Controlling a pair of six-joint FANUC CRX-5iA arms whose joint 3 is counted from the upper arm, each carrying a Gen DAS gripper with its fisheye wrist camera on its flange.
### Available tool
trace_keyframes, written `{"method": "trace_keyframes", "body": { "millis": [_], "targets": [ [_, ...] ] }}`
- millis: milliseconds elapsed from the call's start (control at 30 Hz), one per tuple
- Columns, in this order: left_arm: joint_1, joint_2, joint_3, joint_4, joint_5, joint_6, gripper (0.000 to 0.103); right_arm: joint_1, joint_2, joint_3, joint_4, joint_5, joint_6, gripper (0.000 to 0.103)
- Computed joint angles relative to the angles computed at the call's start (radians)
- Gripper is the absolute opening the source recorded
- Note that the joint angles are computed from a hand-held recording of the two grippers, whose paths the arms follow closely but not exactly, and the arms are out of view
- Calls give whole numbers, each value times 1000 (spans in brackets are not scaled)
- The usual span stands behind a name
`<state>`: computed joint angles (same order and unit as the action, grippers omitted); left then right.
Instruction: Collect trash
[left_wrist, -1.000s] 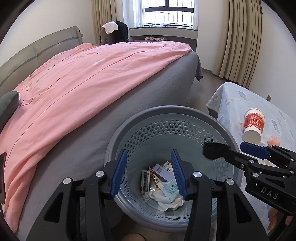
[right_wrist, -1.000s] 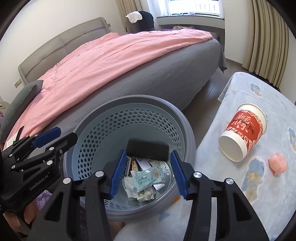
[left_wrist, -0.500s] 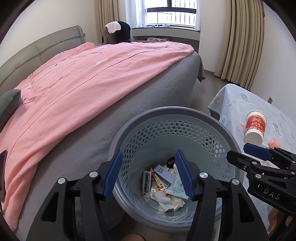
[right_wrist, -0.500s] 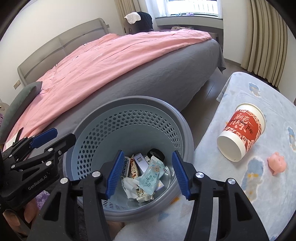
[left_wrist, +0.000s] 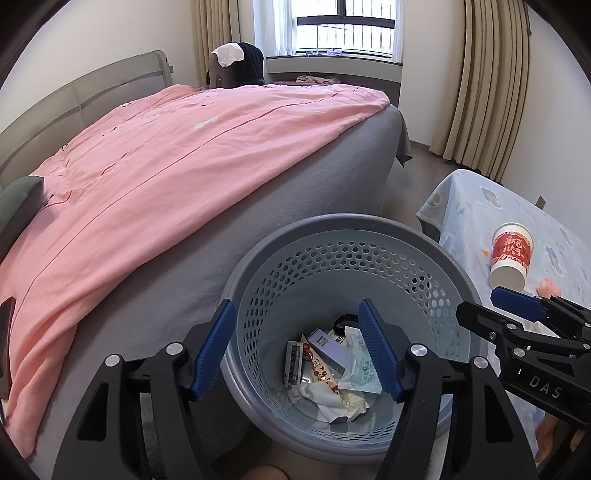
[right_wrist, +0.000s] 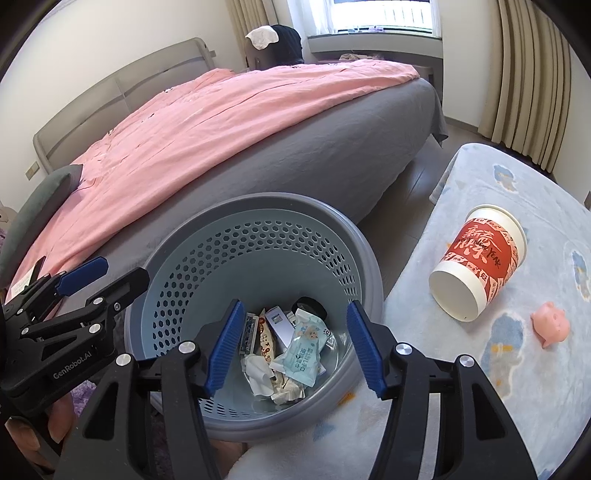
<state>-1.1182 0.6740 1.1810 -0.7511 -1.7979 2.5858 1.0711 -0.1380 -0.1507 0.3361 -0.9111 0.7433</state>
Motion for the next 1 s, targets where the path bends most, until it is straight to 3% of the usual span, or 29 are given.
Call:
{"method": "trace_keyframes", "body": {
  "millis": [1000],
  "targets": [
    [-23,49,88,-32,-9,-50,72,-18,-88,-101,86,-19,-95,75]
  ]
}}
